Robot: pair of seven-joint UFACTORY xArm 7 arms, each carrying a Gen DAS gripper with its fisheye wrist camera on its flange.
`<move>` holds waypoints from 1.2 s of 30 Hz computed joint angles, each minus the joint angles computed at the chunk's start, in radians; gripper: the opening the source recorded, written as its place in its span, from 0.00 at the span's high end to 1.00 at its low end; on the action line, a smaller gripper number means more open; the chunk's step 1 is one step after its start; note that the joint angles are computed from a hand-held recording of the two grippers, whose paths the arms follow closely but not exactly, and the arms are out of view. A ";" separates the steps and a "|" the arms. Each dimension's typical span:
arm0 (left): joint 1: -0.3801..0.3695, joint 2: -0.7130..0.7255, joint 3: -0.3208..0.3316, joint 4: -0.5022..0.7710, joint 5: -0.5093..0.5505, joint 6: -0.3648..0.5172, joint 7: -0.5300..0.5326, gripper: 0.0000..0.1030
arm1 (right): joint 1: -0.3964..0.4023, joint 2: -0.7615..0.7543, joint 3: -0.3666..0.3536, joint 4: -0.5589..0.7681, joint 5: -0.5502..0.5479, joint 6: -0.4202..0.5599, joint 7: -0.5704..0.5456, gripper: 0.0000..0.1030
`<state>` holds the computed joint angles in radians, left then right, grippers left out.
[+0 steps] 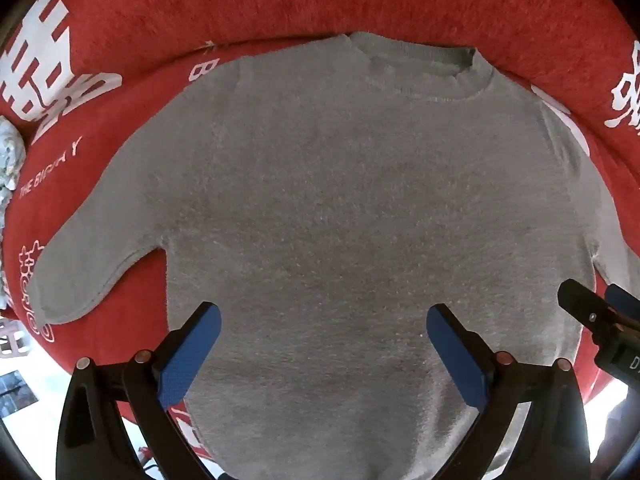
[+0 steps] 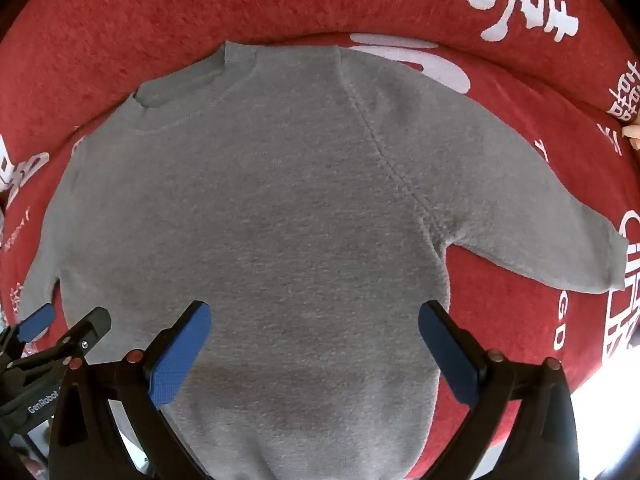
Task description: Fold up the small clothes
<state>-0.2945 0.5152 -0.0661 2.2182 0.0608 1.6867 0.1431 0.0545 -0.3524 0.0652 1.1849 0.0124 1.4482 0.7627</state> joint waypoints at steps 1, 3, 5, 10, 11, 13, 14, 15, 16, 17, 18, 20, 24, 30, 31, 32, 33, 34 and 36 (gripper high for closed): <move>0.000 -0.003 0.000 -0.006 0.001 -0.003 0.002 0.00 | 0.000 0.001 0.000 0.000 0.001 0.003 0.000 0.00; 0.001 -0.008 0.001 -0.019 0.004 -0.008 0.003 0.00 | 0.000 0.002 -0.002 0.000 0.003 0.006 -0.001 0.00; -0.009 -0.010 -0.001 -0.027 0.007 -0.009 -0.012 0.00 | 0.000 0.004 -0.003 0.002 0.003 0.009 -0.004 0.00; -0.004 -0.059 -0.004 -0.101 0.006 -0.027 -0.020 0.00 | 0.002 0.018 -0.001 0.014 0.001 0.014 -0.012 0.00; 0.001 -0.065 -0.005 -0.122 0.001 -0.052 -0.023 0.00 | 0.002 0.018 -0.001 0.015 0.000 0.016 -0.012 0.00; 0.025 -0.109 -0.010 -0.207 -0.017 -0.109 0.004 0.00 | 0.004 0.021 0.002 0.018 -0.002 0.018 -0.009 0.00; 0.029 -0.117 -0.010 -0.220 -0.017 -0.117 0.011 0.00 | 0.005 0.024 0.003 0.021 -0.003 0.018 -0.009 0.00; 0.031 -0.122 -0.011 -0.228 -0.015 -0.119 0.013 0.00 | 0.006 0.025 0.004 0.023 -0.004 0.019 -0.009 0.00; 0.033 -0.128 -0.012 -0.237 -0.014 -0.122 0.015 0.00 | 0.009 0.031 0.007 0.031 -0.005 0.023 -0.007 0.00; 0.035 -0.131 -0.013 -0.241 -0.016 -0.123 0.018 0.00 | 0.010 0.034 0.007 0.035 -0.006 0.024 -0.009 0.00; 0.038 -0.131 -0.013 -0.243 -0.017 -0.128 0.020 0.00 | 0.011 0.036 0.008 0.037 -0.007 0.026 -0.008 0.00; 0.045 -0.132 -0.014 -0.244 -0.026 -0.135 0.023 0.00 | 0.014 0.037 0.008 0.041 -0.006 0.028 -0.009 0.00; 0.055 -0.159 -0.015 -0.293 -0.037 -0.179 0.027 0.00 | 0.019 0.040 0.012 0.044 -0.006 0.027 0.000 0.00; 0.064 -0.186 -0.016 -0.340 -0.036 -0.210 0.042 0.00 | 0.023 0.039 0.015 0.047 -0.011 0.028 0.005 0.00; 0.065 -0.188 -0.016 -0.345 -0.038 -0.224 0.042 0.00 | 0.024 0.037 0.015 0.045 -0.012 0.028 0.007 0.00; 0.068 -0.184 -0.015 -0.342 -0.038 -0.233 0.044 0.00 | 0.025 0.034 0.017 0.042 -0.012 0.028 0.010 0.00; 0.068 -0.189 -0.016 -0.351 -0.039 -0.238 0.044 0.00 | 0.025 0.035 0.016 0.043 -0.012 0.028 0.009 0.00; 0.069 -0.196 -0.016 -0.362 -0.040 -0.243 0.043 0.00 | 0.026 0.034 0.017 0.043 -0.013 0.029 0.010 0.00; 0.068 -0.204 -0.017 -0.374 -0.035 -0.247 0.042 0.00 | 0.027 0.033 0.016 0.042 -0.013 0.029 0.010 0.00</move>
<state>-0.2269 0.3108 -0.0828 1.8442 0.0258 1.4394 0.1855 0.0814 -0.3189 0.0816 1.2274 -0.0006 1.4774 0.7725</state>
